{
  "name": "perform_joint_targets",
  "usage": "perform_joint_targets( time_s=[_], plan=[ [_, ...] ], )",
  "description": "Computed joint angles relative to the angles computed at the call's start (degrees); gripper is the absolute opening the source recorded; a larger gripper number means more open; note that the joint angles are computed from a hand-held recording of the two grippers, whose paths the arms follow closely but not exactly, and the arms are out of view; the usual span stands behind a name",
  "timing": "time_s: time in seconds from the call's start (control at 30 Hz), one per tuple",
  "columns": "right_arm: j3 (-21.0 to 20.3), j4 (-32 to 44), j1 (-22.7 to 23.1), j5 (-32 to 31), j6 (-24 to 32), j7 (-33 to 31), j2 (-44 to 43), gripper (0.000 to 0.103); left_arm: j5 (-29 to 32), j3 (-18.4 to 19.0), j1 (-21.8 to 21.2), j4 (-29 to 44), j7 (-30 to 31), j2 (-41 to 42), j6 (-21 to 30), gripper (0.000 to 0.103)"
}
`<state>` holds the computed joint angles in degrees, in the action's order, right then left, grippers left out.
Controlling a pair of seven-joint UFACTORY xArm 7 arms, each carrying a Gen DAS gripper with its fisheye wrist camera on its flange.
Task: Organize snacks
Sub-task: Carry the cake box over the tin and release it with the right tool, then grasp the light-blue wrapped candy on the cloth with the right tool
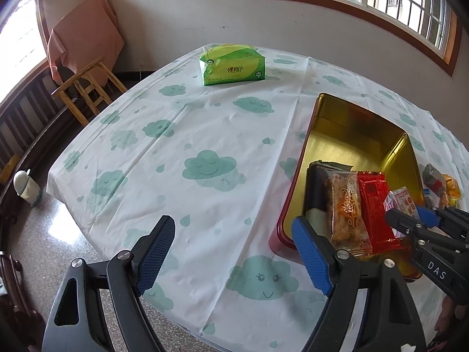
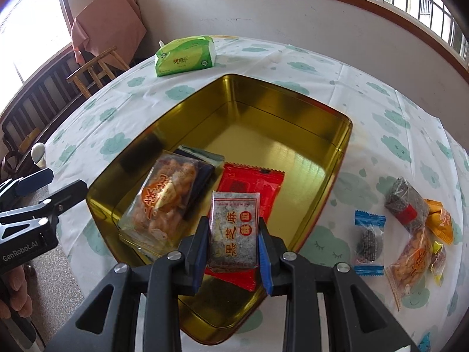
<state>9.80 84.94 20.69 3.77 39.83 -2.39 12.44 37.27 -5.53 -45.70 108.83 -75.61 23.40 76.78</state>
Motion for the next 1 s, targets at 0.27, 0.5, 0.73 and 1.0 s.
perform_joint_targets(
  time_s=[0.27,0.5,0.73,1.0],
  plan=[
    [-1.03,-0.89,1.17,-6.08,-1.97,1.81,-0.41,0.030,-0.38,-0.02,0.01,0.24,0.17,0.28,-0.17,0.079],
    [-0.87,-0.77,1.00,-7.29,-1.48,2.16,-0.20,0.030,-0.98,0.07,0.06,0.44,0.29,0.54,-0.52,0.079],
    [-0.27,-1.14,-0.01,-3.64,-2.00,0.69,-0.46,0.032,-0.79,0.19,-0.39,1.04,0.16,0.77,-0.18,0.079],
    [0.52,-4.23,-2.24,5.68,-4.54,-3.91,-3.76,0.038,-0.67,0.35,-1.16,2.84,0.58,1.62,0.54,0.079]
  ],
)
